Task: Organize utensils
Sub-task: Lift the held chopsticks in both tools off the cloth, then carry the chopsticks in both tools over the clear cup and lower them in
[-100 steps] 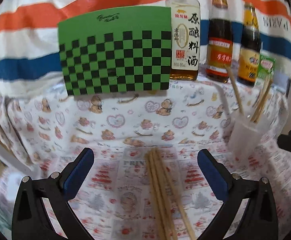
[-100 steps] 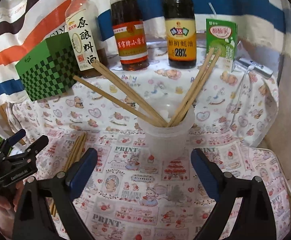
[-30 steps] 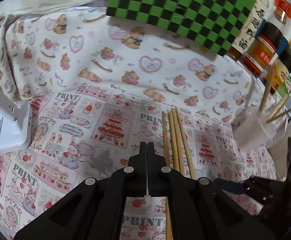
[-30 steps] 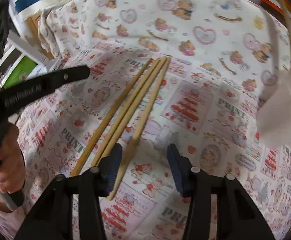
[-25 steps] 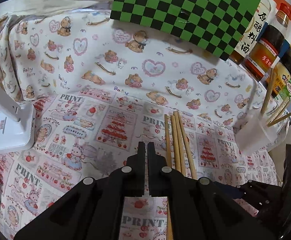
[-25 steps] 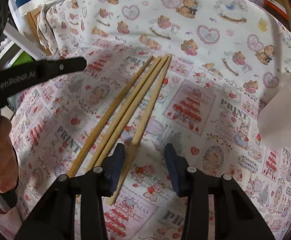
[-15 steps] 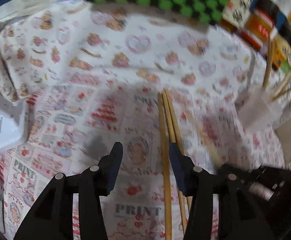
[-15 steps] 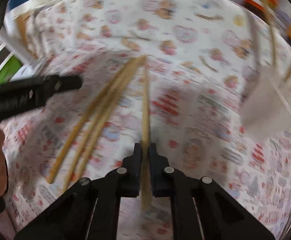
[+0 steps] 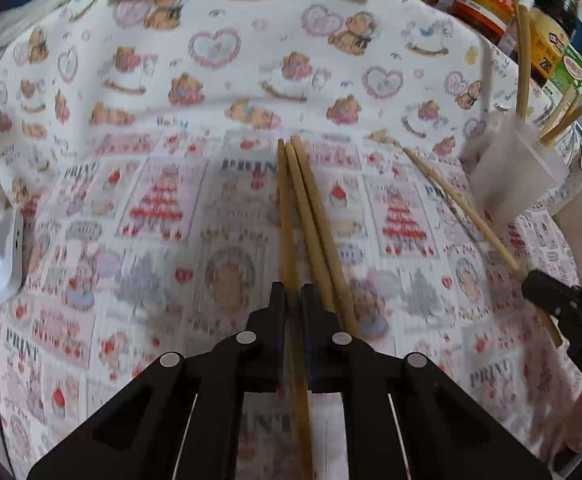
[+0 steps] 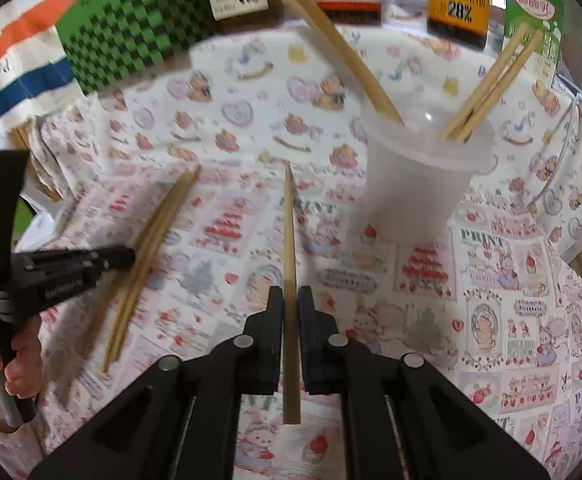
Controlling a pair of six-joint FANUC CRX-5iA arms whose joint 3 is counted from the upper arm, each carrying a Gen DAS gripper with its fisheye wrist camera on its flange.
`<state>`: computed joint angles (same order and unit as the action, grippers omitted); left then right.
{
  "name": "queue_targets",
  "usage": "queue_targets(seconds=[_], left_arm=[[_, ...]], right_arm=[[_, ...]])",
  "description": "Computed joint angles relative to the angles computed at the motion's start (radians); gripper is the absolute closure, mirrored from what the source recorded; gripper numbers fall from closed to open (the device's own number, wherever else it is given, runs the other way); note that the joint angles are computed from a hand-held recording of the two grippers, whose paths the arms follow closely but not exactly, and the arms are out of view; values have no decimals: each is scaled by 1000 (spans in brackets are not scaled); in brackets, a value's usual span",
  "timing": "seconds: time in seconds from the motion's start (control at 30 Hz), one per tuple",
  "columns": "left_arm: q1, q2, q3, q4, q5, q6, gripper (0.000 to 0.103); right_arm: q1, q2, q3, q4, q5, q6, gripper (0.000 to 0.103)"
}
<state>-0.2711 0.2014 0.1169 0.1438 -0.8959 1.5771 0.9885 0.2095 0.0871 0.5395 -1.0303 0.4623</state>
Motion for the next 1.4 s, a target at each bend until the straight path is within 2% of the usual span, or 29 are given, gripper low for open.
queue_targets(seconds=[0.17, 0.27, 0.33, 0.4, 0.5, 0.6, 0.63, 0.67, 0.7, 0.73, 0.77, 0.8, 0.83, 0.87, 0.93, 1.07, 1.2, 1.33, 1.4], left_arm=[[3, 4, -26, 27, 75, -28, 97], [6, 1, -30, 38, 79, -44, 97], [-4, -3, -11, -6, 55, -18, 97], [-20, 1, 27, -64, -11, 16, 94], [-40, 19, 76, -109, -96, 30, 84], [-69, 28, 108, -190, -121, 75, 73], [-72, 31, 117, -206, -131, 93, 65], [-70, 34, 122, -208, -139, 102, 59], [-58, 35, 121, -187, -145, 96, 59], [-48, 34, 115, -166, -146, 81, 59], [-46, 35, 120, -163, -157, 74, 65], [-46, 34, 121, -170, -159, 77, 73], [-41, 30, 115, -159, -157, 72, 95], [-33, 31, 111, -136, -159, 58, 97], [-9, 13, 72, -66, -115, 27, 97], [-1, -69, -10, -68, 33, 57, 97], [44, -174, -174, 132, 233, -65, 97], [40, -256, -296, 231, 428, -160, 97], [35, -284, -354, 323, 505, -245, 97]], right_arm=[[11, 32, 16, 11, -30, -2, 96], [7, 40, 20, 8, -36, 6, 96], [6, 51, 28, 14, -53, 5, 96], [3, 56, 34, 8, -66, 10, 96], [-5, 55, 35, -7, -62, 8, 96], [-4, 50, 29, -3, -61, 5, 96], [-4, 51, 29, -1, -65, 2, 96], [-3, 51, 29, -2, -68, 1, 96], [-5, 52, 33, -13, -70, 7, 96], [-6, 52, 35, -20, -70, 12, 96], [-5, 49, 33, -19, -68, 9, 96], [-4, 46, 28, -12, -65, 2, 96], [-1, 43, 24, -6, -63, -4, 96], [1, 35, 15, 5, -54, -14, 96], [8, 13, -16, 41, -25, -53, 96], [27, -36, -102, 179, 44, -166, 96], [35, -86, -200, 360, 112, -310, 96], [24, -132, -287, 521, 181, -469, 96], [15, -155, -322, 585, 210, -537, 96]])
